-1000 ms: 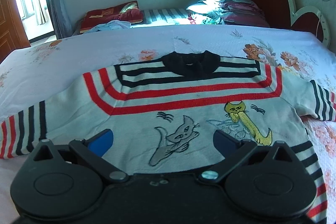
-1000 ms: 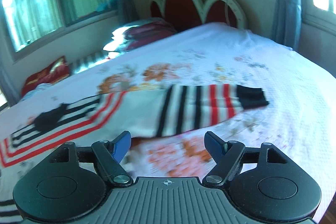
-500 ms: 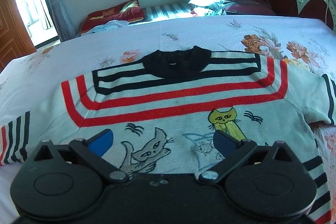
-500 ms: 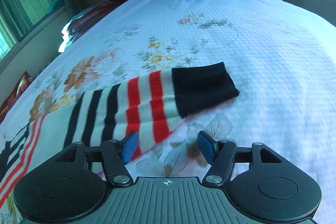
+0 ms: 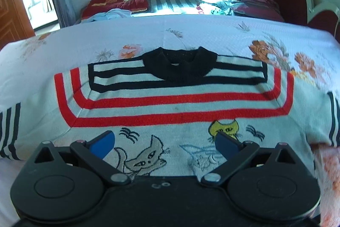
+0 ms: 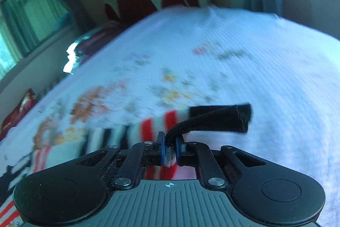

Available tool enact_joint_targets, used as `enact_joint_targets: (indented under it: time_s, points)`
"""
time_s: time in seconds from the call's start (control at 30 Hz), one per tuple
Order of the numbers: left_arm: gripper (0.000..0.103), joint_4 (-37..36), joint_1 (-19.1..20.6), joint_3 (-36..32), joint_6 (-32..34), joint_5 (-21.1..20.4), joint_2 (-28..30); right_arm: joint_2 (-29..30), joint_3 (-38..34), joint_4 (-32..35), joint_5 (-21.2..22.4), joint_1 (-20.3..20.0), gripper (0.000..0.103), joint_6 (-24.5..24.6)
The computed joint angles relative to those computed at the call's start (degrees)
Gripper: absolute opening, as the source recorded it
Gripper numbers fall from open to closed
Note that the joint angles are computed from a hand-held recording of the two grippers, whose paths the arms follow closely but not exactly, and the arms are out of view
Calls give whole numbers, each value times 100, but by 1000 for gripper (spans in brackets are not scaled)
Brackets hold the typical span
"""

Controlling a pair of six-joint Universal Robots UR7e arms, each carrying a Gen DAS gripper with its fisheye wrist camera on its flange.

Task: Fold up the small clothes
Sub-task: 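Fold the held sleeve across the sweater body toward the left gripper, then release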

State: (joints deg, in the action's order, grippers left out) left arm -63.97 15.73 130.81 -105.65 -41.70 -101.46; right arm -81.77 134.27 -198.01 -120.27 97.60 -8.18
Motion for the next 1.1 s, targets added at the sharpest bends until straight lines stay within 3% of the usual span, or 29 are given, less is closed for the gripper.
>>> enact_joint_targets:
  time_s: [0.17,0.33,0.53,0.63,0.77,0.83,0.87,0.9,1.07,1.1]
  points:
    - [100,551,-40,-95,-266,214,-209,509,-266,31,362,971,8,-319]
    - [101,1003,-112,-90,-424,332,-797,1265,-500,351,820,1845,8,-179]
    - [100,1300,-149,-40,-412,244,-1710,2277,-745,773,1126,2351,8,184]
    - [100,1097,-94,58,-189,255,-2089,2616,-772,1008,1309,2469,9,322]
    - [100,-133,193,375,803,256,-2514,2708,-760,1350,1287,2626,10,413]
    - [100,-1191,482,595,1617,148,-2531,2546,-564,1169,1167,2669,25,375]
    - [100,-1745,640,704,2010,48,-2481,2458,-468,1076,1069,2677,47,347]
    - [100,-2327,801,832,2417,-64,-2435,2341,-340,956,929,2696,60,298]
    - [93,-4794,1366,1399,3634,-350,-1900,1762,201,607,-52,2691,61,19]
    - [71,-5193,1485,1465,3783,-417,-1738,1689,276,528,-205,2660,61,9]
